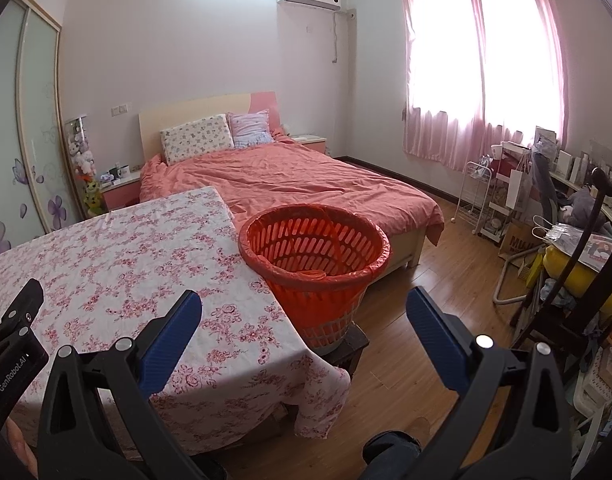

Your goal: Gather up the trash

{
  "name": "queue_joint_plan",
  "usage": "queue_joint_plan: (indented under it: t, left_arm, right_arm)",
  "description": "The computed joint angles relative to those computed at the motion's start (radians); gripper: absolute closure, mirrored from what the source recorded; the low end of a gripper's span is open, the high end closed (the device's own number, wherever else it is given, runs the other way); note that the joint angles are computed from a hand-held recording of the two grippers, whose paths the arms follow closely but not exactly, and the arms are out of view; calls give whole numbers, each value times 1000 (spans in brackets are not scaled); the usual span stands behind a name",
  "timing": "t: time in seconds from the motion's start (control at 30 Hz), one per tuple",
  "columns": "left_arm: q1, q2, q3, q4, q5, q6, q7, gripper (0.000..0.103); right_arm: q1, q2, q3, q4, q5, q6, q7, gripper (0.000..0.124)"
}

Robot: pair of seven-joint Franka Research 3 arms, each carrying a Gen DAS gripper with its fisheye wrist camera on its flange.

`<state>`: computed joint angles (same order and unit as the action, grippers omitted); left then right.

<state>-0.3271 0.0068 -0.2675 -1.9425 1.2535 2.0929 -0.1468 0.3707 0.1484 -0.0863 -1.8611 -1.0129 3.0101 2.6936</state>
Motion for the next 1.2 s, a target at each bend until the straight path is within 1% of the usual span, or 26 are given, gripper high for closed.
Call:
queue_joint_plan:
  t: [0.67, 1.2]
  left_arm:
    - [11, -7, 4, -9, -12, 18, -11, 4]
    - [13, -7, 4, -11, -13, 22, -10, 4]
  right_arm:
    - [9, 6, -6, 17, 1, 4, -2, 23]
    - [10, 9, -5, 14, 35, 6, -37, 23]
